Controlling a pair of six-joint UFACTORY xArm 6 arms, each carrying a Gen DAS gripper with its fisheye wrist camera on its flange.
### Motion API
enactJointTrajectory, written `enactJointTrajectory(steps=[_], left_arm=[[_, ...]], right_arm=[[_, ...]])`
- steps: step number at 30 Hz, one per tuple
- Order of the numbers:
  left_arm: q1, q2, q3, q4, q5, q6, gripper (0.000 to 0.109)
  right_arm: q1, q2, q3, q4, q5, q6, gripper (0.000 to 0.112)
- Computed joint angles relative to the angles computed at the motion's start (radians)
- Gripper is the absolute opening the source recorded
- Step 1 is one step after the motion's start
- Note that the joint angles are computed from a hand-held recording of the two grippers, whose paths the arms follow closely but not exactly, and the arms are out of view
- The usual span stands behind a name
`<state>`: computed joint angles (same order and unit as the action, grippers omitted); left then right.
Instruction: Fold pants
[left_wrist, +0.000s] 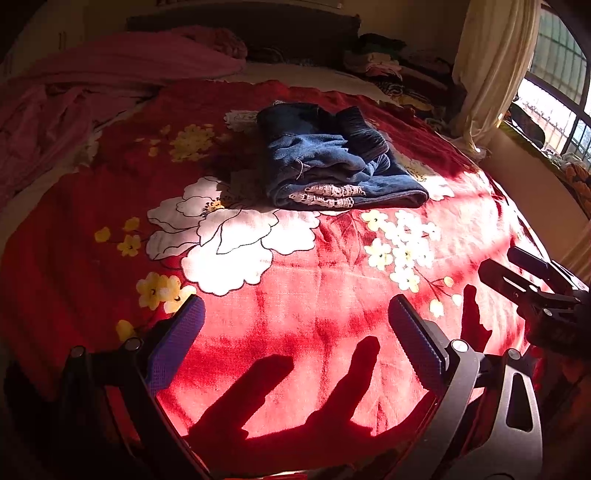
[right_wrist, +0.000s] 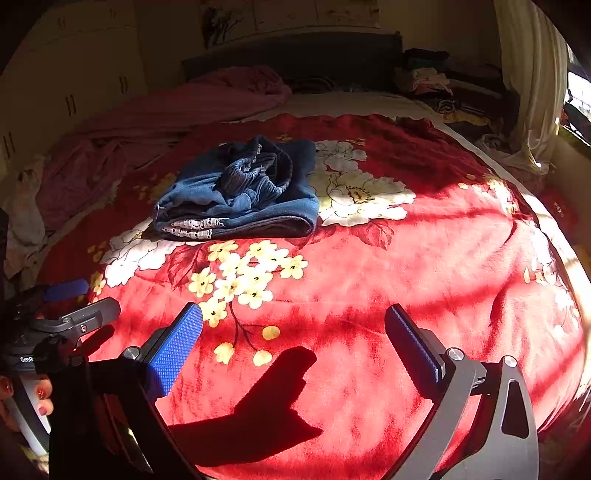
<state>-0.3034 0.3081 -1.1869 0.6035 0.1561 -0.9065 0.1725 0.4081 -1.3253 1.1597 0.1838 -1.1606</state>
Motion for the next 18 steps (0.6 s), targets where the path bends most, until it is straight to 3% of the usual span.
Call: enactJointTrajectory(steps=[12,18], left_arm=[[-0.002,-0.004,0.011,-0.044,-0.012,0.032,0.093],[-0.003,-0.013,0.003,0.017,0.060,-0.012,0.093]], right_arm=[[0.000,0.003,0.001,-0.022,0.001,0.022,0.098],[-0.011,0.012,-0.005,-0.052,-0.001,0.039,0.098]])
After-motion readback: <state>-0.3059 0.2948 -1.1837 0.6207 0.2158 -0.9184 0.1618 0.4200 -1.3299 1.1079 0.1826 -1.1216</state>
